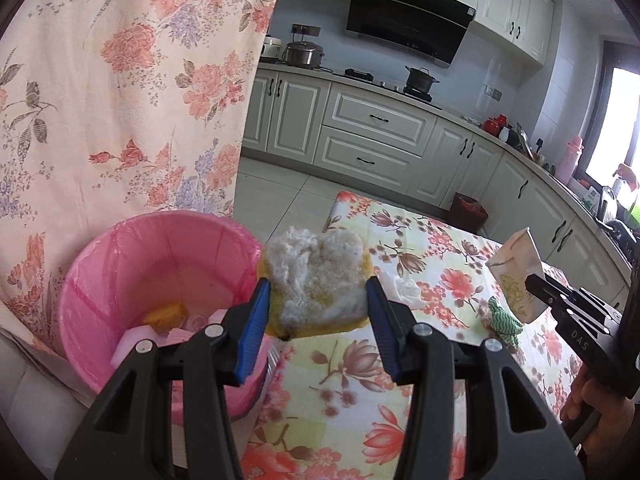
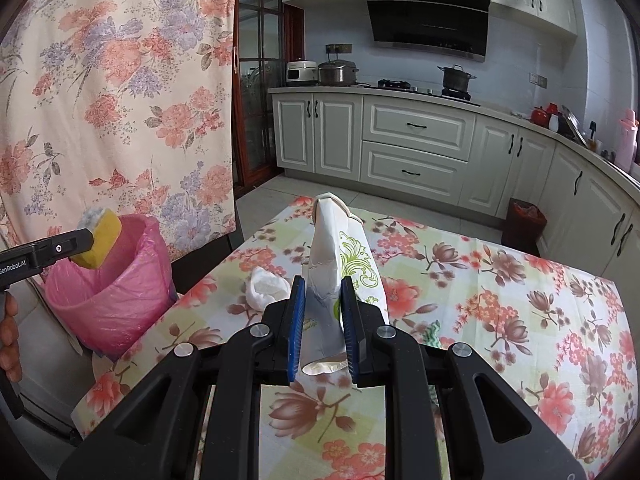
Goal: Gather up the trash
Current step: 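Carry the paper bag and foam block with both tools over the pink bin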
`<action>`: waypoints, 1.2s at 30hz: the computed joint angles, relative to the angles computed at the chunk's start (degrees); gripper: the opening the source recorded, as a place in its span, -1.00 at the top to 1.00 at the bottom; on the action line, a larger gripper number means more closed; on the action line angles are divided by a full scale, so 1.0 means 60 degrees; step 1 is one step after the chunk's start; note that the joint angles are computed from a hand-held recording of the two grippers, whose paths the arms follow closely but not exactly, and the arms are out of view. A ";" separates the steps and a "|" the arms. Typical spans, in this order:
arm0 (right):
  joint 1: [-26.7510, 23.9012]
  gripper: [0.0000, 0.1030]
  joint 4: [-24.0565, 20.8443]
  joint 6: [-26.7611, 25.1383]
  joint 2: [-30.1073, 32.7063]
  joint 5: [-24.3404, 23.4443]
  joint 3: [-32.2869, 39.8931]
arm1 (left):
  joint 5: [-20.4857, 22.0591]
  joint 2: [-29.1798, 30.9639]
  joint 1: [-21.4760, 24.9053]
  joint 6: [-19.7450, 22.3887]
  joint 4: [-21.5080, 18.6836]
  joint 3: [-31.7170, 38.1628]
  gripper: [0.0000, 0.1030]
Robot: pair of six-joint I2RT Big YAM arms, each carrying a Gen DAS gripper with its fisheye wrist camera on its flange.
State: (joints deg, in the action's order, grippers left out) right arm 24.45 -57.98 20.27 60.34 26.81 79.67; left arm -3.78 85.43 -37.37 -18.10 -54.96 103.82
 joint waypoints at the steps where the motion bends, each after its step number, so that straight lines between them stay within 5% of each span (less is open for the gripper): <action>1: 0.0068 0.64 0.0033 -0.0017 0.0115 0.0001 0.0105 | 0.0002 -0.0077 0.0103 0.0003 0.0029 -0.0077 0.09; 36: 0.1875 0.64 0.0327 -0.0909 0.4911 -0.1203 0.4925 | 0.0733 -0.0451 0.2812 0.0726 0.0135 -0.0460 0.07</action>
